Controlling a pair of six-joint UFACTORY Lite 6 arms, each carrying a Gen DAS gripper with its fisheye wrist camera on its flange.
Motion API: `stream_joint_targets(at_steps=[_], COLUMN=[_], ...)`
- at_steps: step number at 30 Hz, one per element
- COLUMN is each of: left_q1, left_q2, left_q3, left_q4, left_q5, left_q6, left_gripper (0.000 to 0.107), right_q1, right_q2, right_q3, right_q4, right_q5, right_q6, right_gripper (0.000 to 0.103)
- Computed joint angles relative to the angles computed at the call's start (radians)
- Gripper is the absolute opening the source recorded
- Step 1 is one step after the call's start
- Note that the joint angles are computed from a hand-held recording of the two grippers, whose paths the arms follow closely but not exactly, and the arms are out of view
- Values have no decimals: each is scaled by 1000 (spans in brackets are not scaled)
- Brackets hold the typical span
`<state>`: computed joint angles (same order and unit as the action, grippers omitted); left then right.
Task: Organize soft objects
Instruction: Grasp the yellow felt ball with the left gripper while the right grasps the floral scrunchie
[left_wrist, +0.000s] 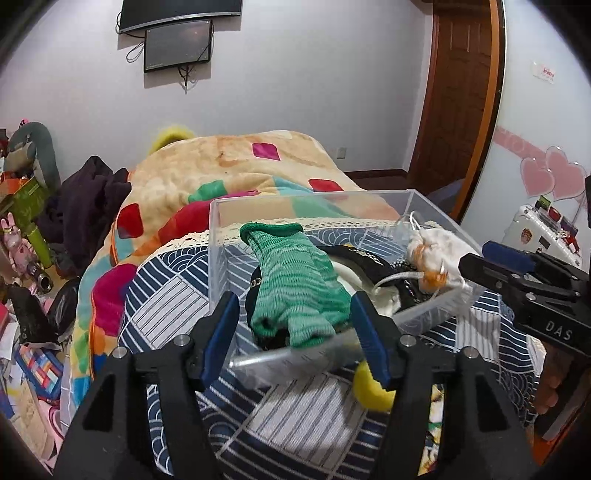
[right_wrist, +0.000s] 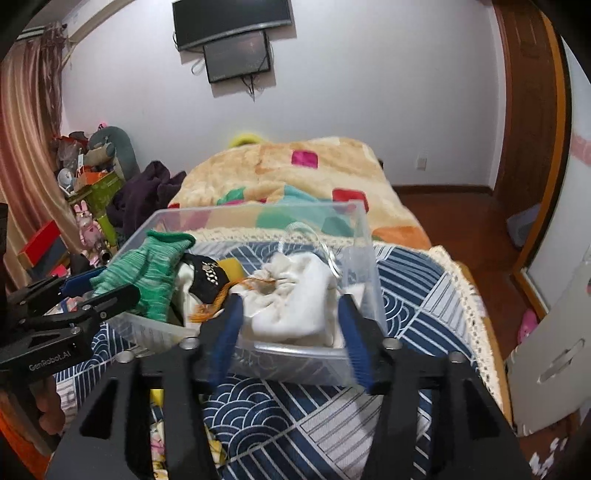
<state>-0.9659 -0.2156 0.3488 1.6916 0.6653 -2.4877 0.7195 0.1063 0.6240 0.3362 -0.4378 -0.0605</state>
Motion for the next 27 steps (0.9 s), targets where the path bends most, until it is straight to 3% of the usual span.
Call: stream_joint_targets(at_steps=[3, 7, 12, 14, 23, 27], left_q1=[-47, -181, -325, -372, -394, -400], left_q2=[-65, -154, -205, -207, -132, -74], left_q3=[-22, -47, -67, -77, -138, -159], left_q4=[-72, -212, -333, -363, -342, -308], left_q5=[29, 158, 276, 303, 188, 148], left_q6=[45, 123, 147, 128, -36, -122], left_gripper=[70, 76, 96, 99, 100, 100], right_q1=[41, 97, 131, 144, 208, 206], right_q2=[-35, -106, -135, -132, 33, 126], right_q3=[-16, -73, -110, -128, -94, -43], right_q4=[128, 238, 229, 191, 110, -31], right_q5=[-15, -65, -85, -94, -93, -62], right_q6=[-126, -223, -199, -149, -44, 63], right_gripper=[55, 70, 82, 82, 83, 83])
